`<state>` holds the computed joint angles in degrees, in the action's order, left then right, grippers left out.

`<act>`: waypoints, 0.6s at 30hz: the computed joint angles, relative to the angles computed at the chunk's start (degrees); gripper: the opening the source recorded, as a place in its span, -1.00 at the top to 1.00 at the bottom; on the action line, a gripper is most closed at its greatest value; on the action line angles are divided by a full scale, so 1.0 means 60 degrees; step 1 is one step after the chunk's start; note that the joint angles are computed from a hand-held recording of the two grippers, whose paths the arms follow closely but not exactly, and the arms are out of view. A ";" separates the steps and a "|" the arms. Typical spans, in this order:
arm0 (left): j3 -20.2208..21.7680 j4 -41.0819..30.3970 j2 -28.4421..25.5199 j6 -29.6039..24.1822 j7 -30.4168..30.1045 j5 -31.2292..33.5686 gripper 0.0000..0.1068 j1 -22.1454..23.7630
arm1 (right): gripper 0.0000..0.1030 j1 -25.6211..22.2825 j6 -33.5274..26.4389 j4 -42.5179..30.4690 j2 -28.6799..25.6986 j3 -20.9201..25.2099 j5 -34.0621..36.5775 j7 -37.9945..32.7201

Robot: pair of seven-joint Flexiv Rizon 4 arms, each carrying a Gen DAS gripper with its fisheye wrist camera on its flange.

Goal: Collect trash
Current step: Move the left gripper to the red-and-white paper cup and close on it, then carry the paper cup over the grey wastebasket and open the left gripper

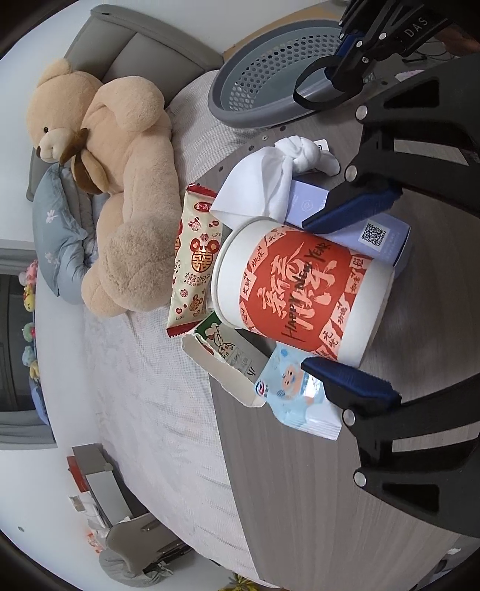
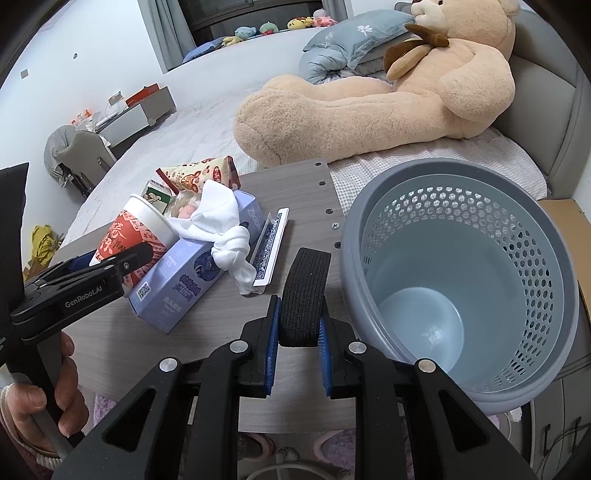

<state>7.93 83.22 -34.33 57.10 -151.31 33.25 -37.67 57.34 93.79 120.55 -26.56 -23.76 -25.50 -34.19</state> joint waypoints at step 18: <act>-0.0276 -0.0485 0.0549 -0.0437 -0.0889 0.1132 -0.16 -0.0342 | 0.64 0.0172 0.0739 0.0317 0.0252 -0.0312 0.1185 -0.0851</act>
